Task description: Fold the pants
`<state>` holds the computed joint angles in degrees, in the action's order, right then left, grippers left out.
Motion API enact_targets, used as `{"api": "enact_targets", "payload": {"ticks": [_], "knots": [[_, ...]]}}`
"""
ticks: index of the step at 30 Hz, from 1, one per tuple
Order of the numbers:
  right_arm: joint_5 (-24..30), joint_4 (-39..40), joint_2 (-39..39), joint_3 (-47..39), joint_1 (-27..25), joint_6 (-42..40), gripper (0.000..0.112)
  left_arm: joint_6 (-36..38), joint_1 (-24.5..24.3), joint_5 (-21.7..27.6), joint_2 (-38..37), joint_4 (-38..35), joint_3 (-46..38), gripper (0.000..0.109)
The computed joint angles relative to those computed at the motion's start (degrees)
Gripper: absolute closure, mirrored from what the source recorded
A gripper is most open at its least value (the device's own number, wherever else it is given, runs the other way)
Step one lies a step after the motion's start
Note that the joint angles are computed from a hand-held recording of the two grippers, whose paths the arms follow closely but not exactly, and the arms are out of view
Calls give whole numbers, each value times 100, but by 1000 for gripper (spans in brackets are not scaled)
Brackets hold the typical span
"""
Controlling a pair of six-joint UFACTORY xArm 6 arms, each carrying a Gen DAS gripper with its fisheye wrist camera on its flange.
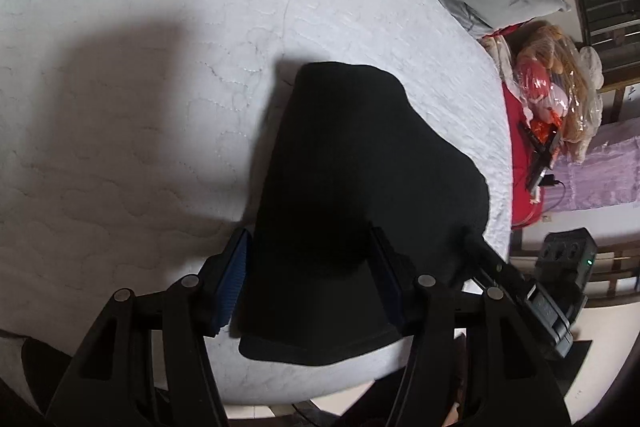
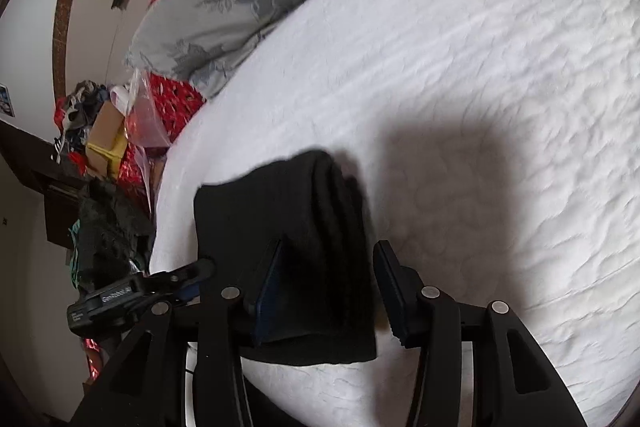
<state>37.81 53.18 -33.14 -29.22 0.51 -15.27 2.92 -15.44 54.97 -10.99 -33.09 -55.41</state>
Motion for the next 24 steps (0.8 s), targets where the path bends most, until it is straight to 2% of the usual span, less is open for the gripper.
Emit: {"api": "enact_targets", "payload": {"ticks": [2,6,10,16,24], "knots": [[-113,-210,13,17,167,116,64,-186,-162,-203,-85,349,33,51],[-356,-830,-32,69,368,486,81,-768,-549,-390,-312,1301,68,68],[-167,-478,-376,125,143,355,88,-922,-810,-528,-710,1818,282,70],[89,-553,-307,258,-149,400,90,-1346,-1068,-842,-755,2655,545,69],[-98,-780,-291,295,-23,602,79,-1430,-1088,-886,-743,2744,554,67]]}}
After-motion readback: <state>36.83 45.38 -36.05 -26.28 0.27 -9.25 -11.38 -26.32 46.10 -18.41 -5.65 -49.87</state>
